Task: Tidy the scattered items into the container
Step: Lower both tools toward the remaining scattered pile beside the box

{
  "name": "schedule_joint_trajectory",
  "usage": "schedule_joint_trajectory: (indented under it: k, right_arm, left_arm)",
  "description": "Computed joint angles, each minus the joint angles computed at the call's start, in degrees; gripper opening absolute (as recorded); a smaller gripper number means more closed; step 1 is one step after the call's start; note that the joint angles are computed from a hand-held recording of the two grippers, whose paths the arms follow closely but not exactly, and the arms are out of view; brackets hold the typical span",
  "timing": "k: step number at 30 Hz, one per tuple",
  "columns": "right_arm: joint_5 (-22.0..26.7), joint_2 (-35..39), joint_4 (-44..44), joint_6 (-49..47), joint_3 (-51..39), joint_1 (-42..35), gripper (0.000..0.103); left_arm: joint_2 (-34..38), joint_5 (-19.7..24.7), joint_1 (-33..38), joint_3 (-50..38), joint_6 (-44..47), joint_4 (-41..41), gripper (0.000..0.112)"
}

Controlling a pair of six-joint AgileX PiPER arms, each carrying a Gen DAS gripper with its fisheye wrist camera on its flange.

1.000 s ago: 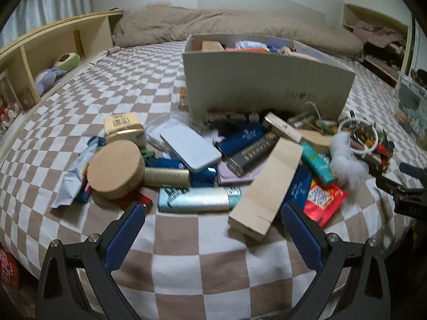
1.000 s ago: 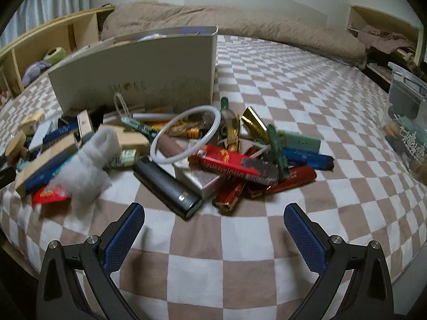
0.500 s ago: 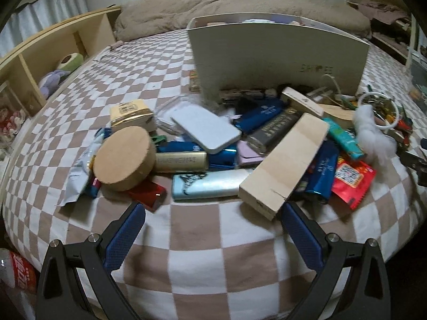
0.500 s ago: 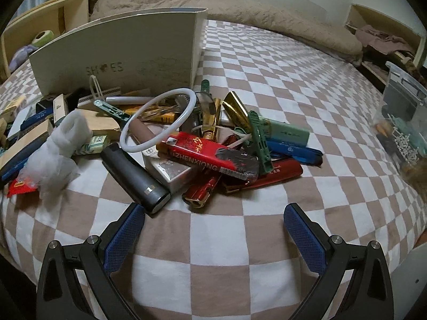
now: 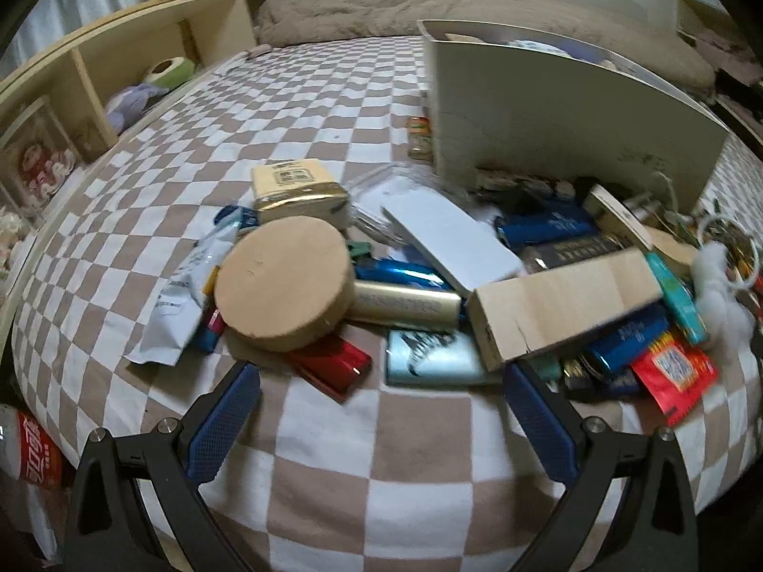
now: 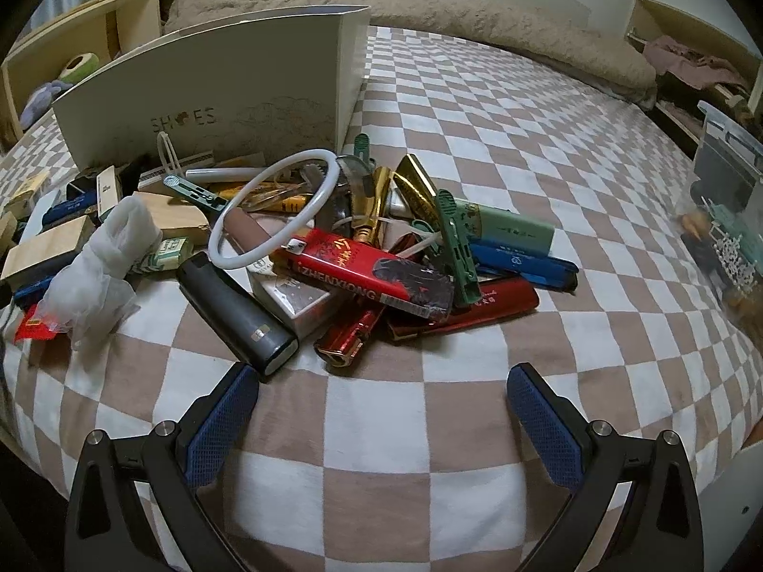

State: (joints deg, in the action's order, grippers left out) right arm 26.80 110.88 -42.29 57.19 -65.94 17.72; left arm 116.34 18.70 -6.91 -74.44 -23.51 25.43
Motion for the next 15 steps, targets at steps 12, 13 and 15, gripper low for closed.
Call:
schedule_joint_trajectory:
  k: [12,13,15]
  right_arm:
    - [-2.17,-1.86,3.16,1.79,2.86,-2.27,0.103]
    - [-2.48,-2.23,3.34,2.1,3.32,-2.09,0.103]
    - [-3.09,-2.94,3.74,2.87,4.28,-1.6,0.103]
  left_arm:
    - [-3.73,-0.65,1.46,2.11,14.61,-16.98,0.103]
    - [-4.8,-1.18,1.42,2.61,18.79,-21.39,0.103]
    - [-5.81,-1.11,0.9,2.32,25.07,-27.8,0.103]
